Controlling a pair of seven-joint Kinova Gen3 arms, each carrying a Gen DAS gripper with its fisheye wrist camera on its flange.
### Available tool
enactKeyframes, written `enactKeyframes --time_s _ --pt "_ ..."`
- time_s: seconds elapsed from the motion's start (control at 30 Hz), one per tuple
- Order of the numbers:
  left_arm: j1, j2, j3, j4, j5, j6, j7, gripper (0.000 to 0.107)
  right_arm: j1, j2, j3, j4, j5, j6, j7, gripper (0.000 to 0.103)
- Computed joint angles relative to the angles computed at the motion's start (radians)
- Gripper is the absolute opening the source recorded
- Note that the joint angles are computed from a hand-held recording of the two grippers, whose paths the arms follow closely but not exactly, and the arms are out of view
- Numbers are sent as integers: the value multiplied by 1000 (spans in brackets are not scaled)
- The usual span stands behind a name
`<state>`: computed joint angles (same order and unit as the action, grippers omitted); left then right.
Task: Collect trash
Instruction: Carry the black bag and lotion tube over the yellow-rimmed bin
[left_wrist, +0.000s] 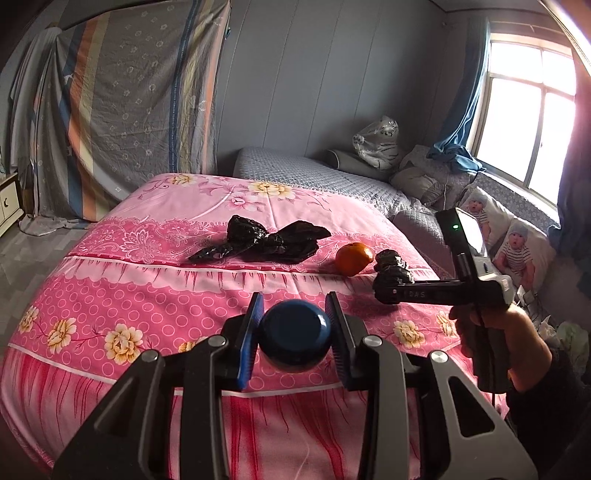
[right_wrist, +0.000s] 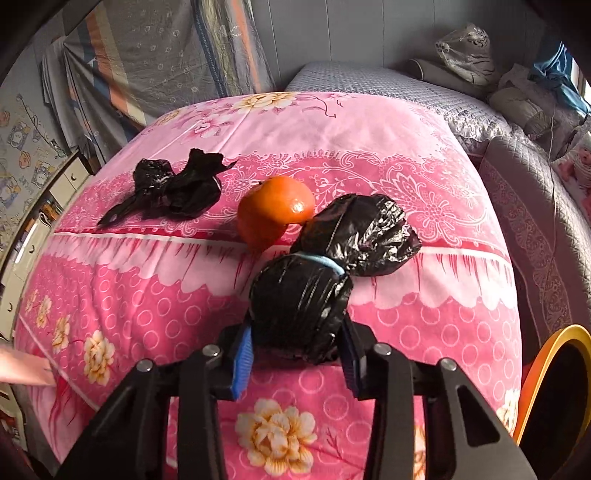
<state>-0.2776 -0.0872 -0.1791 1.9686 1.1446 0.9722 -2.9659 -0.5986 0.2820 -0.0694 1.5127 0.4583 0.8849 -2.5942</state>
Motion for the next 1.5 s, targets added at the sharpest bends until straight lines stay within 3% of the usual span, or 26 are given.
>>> enactKeyframes --time_s 0.2,0.5,0.7,0.93,1.5 --pt "-3 -14 -9 5 3 18 -8 32 40 -194 -53 162 -54 -123 -13 37" --pt "35 -81 -13 10 -5 42 -4 31 124 -451 -195 346 -115 -256 -37 37" --pt "101 -136 -14 11 4 64 -15 31 234 -575 -332 403 -75 -218 -136 37" --pt "189 -178 -1 15 23 79 -30 31 353 -690 -390 463 -133 -177 -149 37" --pt "366 -207 79 -14 -1 45 5 31 590 -959 -358 601 -304 -119 -55 37"
